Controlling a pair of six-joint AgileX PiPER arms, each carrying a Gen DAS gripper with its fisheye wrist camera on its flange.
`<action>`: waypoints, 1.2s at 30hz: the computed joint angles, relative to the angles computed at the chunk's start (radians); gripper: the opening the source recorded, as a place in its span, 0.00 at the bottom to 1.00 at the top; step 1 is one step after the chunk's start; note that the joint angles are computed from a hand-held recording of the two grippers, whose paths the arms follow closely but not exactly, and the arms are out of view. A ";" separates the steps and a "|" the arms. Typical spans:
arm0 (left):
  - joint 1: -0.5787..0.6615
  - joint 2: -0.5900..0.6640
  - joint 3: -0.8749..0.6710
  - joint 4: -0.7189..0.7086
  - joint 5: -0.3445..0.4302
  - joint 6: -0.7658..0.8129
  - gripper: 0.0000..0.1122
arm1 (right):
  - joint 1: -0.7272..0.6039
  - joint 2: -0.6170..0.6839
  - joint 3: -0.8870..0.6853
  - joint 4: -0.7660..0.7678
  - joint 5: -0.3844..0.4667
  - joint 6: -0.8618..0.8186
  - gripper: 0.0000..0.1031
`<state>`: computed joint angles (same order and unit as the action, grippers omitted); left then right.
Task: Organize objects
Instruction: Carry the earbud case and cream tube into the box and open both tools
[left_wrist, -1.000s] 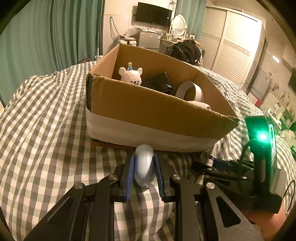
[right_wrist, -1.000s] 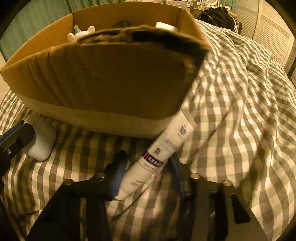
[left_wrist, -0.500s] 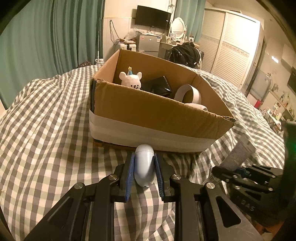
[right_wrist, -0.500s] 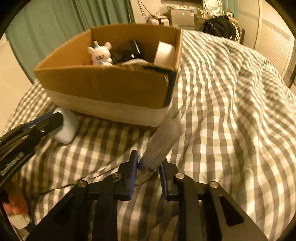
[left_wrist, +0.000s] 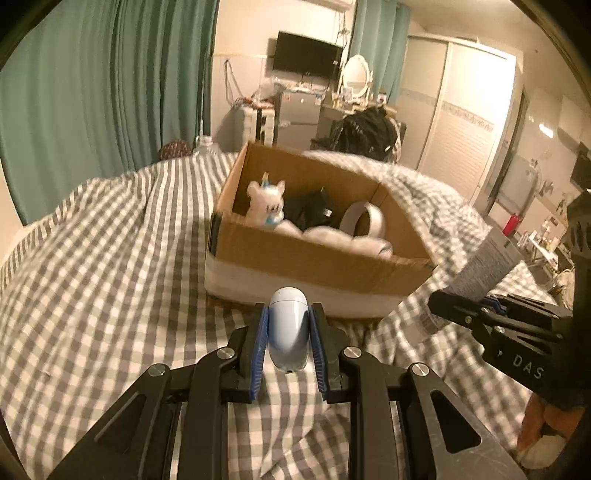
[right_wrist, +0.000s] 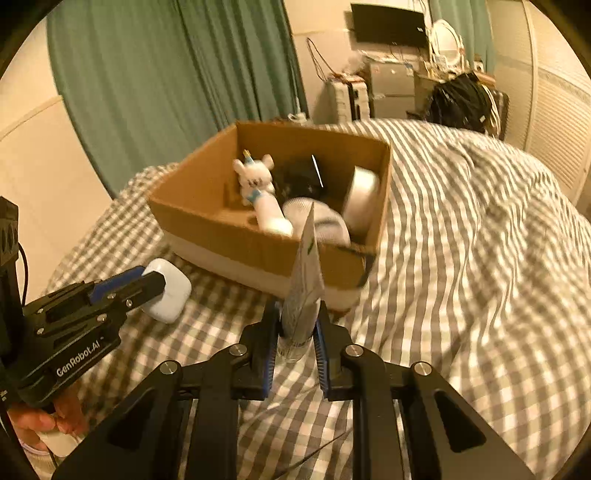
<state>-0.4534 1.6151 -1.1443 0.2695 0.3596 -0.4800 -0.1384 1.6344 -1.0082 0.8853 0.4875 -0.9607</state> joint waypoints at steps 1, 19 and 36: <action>0.001 -0.009 -0.004 -0.004 0.001 0.006 0.20 | -0.004 -0.013 -0.010 0.003 0.014 -0.006 0.17; 0.052 0.163 -0.470 -0.161 0.158 0.209 0.20 | -0.026 0.023 -0.347 0.054 0.179 -0.041 0.17; 0.088 0.597 -1.058 -0.236 0.421 0.386 0.20 | 0.019 0.378 -0.746 -0.095 0.237 0.167 0.17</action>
